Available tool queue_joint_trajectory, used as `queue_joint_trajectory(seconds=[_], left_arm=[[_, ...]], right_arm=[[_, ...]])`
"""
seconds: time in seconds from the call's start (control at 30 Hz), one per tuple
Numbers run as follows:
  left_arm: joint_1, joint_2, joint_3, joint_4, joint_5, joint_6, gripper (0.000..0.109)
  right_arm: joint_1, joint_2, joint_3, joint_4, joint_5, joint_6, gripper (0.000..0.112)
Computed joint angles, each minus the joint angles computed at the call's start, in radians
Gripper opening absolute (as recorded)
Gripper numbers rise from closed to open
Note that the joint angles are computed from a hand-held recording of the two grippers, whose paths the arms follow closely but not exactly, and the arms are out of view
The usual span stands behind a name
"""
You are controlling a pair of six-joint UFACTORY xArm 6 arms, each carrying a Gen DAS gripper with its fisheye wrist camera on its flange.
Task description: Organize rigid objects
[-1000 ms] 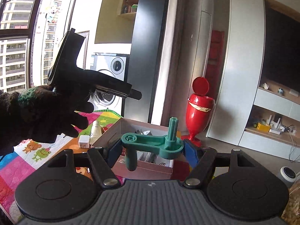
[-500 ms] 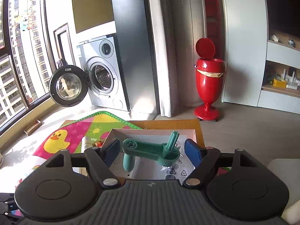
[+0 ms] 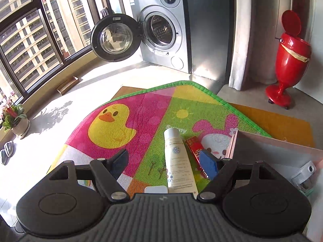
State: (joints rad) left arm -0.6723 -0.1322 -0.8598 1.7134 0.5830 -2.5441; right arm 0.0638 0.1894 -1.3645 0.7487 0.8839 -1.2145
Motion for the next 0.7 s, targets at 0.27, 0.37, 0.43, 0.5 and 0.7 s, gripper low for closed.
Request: queue_joint_trajectory(seconds=[0.27, 0.37, 0.43, 0.5, 0.7], left_arm=[[0.033, -0.017, 0.031, 0.160, -0.054, -0.217, 0.044], [0.036, -0.025, 0.042, 0.195, -0.062, -0.275, 0.044], [0.030, -0.039, 0.060, 0.201, -0.035, -0.301, 0.044], [0.019, -0.062, 0.085, 0.176, 0.020, -0.304, 0.044], [-0.003, -0.112, 0.145, 0.123, 0.122, -0.356, 0.044]], right_arm=[[0.111, 0.212, -0.172, -0.301, -0.125, 0.240, 0.077], [0.112, 0.233, -0.208, -0.331, -0.083, 0.265, 0.077], [0.107, 0.222, -0.200, -0.334, -0.070, 0.257, 0.068], [0.097, 0.185, -0.164, -0.328, -0.048, 0.243, 0.055], [0.048, -0.022, 0.095, -0.257, -0.002, 0.045, 0.039]])
